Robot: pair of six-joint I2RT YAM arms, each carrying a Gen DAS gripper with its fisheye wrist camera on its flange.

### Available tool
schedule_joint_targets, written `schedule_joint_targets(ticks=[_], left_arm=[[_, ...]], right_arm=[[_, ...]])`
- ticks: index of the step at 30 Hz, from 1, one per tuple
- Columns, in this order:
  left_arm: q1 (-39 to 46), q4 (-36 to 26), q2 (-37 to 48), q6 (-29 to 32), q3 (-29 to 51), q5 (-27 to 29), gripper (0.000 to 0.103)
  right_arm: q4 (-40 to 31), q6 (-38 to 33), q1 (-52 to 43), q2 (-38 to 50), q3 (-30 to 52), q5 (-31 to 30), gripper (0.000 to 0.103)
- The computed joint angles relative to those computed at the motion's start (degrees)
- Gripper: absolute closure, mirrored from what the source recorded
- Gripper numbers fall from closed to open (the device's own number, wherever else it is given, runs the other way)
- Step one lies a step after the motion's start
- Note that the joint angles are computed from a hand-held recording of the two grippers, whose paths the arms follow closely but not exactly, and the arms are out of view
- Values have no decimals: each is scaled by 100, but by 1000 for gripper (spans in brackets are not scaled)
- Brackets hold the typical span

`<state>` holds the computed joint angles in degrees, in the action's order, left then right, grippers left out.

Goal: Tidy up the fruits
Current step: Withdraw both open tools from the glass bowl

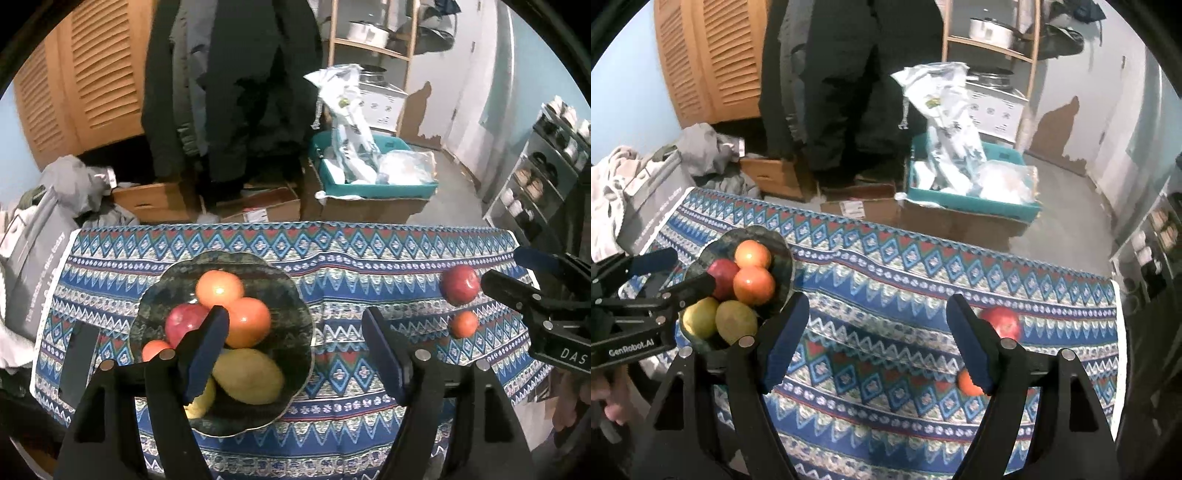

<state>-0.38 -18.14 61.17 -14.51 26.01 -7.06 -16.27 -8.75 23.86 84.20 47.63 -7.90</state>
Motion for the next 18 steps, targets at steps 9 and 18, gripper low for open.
schedule_joint_targets(ticks=[9, 18], left_arm=[[-886, 256, 793, -442, 253, -340, 27], [-1533, 610, 1794, -697, 501, -640, 23]], right_arm=[[9, -401, -942, -33, -233, -330, 26], [203, -719, -1566, 472, -314, -396, 26]])
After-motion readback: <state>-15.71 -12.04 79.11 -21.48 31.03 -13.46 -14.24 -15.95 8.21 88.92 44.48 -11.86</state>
